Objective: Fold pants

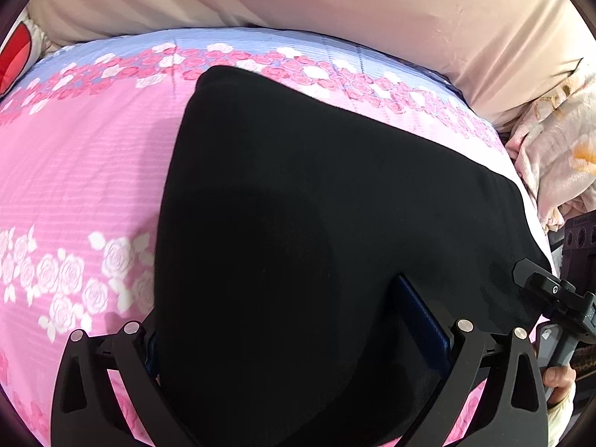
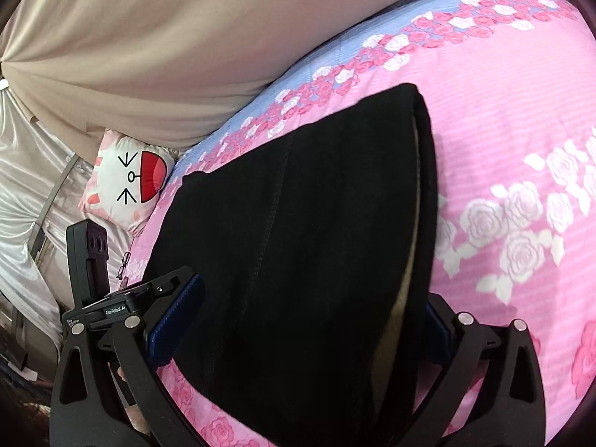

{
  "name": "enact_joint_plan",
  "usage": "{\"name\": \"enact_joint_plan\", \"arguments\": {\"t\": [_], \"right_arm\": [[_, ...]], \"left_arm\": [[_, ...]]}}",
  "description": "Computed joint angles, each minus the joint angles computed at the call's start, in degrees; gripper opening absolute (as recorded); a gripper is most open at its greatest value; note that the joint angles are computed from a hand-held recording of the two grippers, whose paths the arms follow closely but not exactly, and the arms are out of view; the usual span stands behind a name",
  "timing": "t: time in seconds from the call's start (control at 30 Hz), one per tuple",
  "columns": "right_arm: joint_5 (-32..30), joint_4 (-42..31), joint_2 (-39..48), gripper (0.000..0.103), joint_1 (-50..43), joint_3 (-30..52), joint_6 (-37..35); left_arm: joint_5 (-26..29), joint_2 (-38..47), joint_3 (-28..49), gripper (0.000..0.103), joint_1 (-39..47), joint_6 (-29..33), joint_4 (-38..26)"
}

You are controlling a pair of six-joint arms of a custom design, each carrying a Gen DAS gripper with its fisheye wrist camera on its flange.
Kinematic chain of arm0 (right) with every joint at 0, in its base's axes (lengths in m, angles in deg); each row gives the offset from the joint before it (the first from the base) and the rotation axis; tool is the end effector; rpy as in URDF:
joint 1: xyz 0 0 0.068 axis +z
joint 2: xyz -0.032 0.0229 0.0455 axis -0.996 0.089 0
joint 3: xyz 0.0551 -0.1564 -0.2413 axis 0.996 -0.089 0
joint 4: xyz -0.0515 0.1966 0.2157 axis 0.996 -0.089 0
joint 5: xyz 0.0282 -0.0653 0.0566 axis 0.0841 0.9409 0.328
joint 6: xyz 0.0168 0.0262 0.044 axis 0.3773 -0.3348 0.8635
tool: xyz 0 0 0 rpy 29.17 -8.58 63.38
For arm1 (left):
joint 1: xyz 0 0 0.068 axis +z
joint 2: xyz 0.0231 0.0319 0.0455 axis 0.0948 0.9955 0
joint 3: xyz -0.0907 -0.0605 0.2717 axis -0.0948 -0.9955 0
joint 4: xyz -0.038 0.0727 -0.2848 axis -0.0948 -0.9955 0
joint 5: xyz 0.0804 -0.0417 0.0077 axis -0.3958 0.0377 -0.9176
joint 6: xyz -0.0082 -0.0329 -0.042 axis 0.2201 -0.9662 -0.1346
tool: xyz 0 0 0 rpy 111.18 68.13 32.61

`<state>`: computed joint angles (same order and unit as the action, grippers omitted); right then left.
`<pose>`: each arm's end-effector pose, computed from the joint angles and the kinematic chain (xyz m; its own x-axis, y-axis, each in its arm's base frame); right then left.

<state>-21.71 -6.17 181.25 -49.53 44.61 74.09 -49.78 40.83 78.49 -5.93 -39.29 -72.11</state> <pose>0.2261 0.1588 0.0026 -0.7135 0.4421 -0.5436 0.0004 0.7761 0.6306 0.3204 -0.0771 0.0306 -0.8070 0.2191 -0.5484 0.4155 0.8706 -0.2635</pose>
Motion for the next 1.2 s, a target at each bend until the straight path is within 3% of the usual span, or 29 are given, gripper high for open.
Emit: {"name": "enact_joint_plan", "arguments": {"t": [0.23, 0.4, 0.5, 0.57, 0.6, 0.63, 0.73, 0.83, 1.0, 1.07, 1.1, 1.13, 1.2], "right_arm": [[-0.02, 0.47, 0.97, 0.098, -0.39, 1.65, -0.82], [3.23, 1.63, 1.28, 0.098, 1.48, 1.29, 0.89], [3.50, -1.02, -0.44, 0.097, 2.01, 0.86, 3.09], [4.73, -2.38, -1.29, 0.083, 2.65, 0.27, 4.78], [4.96, -1.83, -1.41, 0.059, 2.72, -0.53, 5.79], [4.06, 1.76, -0.86, 0.046, 2.44, -2.19, 7.01], [4.61, 1.52, -3.78, 0.036, 4.02, -3.94, 7.25], [6.72, -2.65, -11.23, 0.035, 7.80, -6.11, 6.65], [7.58, -3.10, -17.74, 0.035, 13.39, -12.09, 11.04], [6.87, -1.41, -12.51, 0.039, 14.65, -11.89, 13.22], [5.79, -0.23, -7.77, 0.046, 14.38, -10.82, 14.14], [4.91, 2.86, -2.30, 0.064, 13.80, -9.99, 15.98], [7.77, 20.64, 7.94, 0.069, 15.06, -11.99, 16.97]], "left_arm": [[-1.96, 1.12, -1.10, 0.098, -1.63, -2.35, 6.04], [1.92, 1.09, -1.78, 0.098, 0.33, -1.81, 6.91], [4.52, 0.05, -2.84, 0.083, 2.29, -1.80, 6.55], [6.22, -0.71, -3.52, 0.065, 3.81, -1.70, 6.35], [7.26, -1.38, -3.89, 0.060, 4.71, -1.24, 5.83], [7.94, -2.04, -4.26, 0.052, 5.31, -0.81, 5.60], [7.28, -6.19, -6.88, 0.041, 4.58, 1.46, 4.88], [8.13, -11.36, -9.48, 0.038, 4.79, 2.47, 2.66], [18.57, -17.82, -10.21, 0.040, 11.59, 10.25, -15.57], [18.38, -15.37, -10.46, 0.048, 12.40, 13.10, -17.33], [15.93, -12.63, -11.31, 0.053, 11.65, 13.01, -14.14], [13.73, -10.37, -11.78, 0.067, 11.10, 12.03, -11.09], [16.26, -8.80, -13.55, 0.068, 13.37, 11.44, -7.16]]}}
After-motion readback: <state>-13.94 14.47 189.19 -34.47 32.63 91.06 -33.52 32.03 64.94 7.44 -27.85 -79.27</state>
